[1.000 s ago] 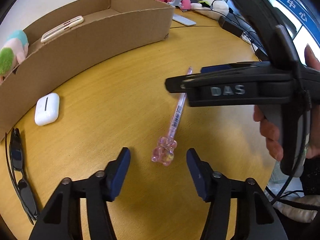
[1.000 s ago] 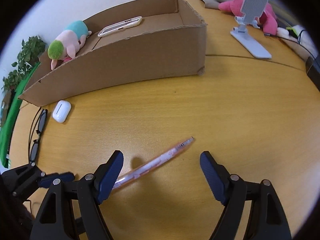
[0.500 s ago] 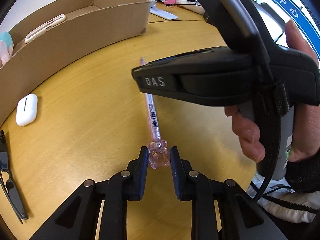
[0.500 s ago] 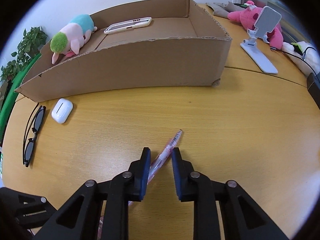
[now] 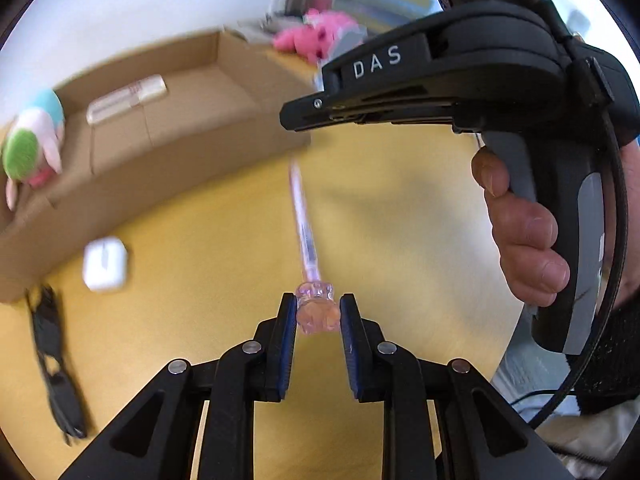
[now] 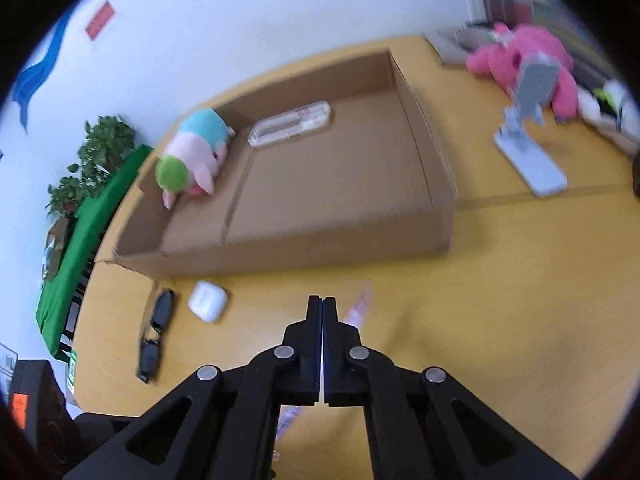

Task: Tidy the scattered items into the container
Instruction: 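Lift the pink pen with the left tool and carry it over the box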

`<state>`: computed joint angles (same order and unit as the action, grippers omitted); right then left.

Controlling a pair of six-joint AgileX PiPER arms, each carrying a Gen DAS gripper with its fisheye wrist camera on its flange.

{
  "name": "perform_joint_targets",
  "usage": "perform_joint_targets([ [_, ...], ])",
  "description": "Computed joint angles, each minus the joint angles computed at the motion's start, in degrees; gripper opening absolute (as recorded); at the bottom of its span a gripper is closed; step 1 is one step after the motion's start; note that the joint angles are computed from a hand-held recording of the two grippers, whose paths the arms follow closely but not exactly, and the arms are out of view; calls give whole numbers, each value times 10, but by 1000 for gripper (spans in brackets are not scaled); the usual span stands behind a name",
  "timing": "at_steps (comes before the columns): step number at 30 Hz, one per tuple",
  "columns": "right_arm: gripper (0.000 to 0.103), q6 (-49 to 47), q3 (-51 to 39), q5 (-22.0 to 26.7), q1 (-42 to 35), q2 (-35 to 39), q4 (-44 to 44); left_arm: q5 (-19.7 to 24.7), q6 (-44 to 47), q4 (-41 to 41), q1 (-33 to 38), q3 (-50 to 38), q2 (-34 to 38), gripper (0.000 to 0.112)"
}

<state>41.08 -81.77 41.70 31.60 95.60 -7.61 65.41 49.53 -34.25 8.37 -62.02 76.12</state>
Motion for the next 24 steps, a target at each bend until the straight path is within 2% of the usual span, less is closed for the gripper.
perform_joint_targets([
  [3,0,-38,-92,45,-6,25,-2,-12,-27,-5,-7,-49,9,22],
  [6,2,-72,-139,57,-27,32,28,-11,-46,-2,-2,-77,21,22],
  [7,11,-89,-139,58,-38,30,54,-2,-43,-4,9,-81,26,22],
  [8,23,-120,-134,57,-55,29,100,4,-42,-3,15,-76,25,22],
  [9,57,-153,-115,49,-72,26,154,4,-41,-1,17,-67,24,22],
  [10,79,-177,-87,36,-85,22,204,-2,-38,0,16,-46,14,22],
  [14,79,-261,8,31,-107,51,366,10,-24,0,36,10,-15,22],
  [17,78,-295,30,30,-103,92,443,8,-16,2,44,38,-16,22],
  [20,58,-308,15,25,-93,125,473,9,-12,3,46,54,-26,22],
  [22,27,-285,-1,21,-86,133,449,13,-13,2,51,53,-36,22],
  [23,20,-271,-7,18,-82,132,432,12,-12,1,55,51,-37,22],
  [24,18,-275,-9,15,-84,131,436,18,-8,-5,64,47,-35,22],
])
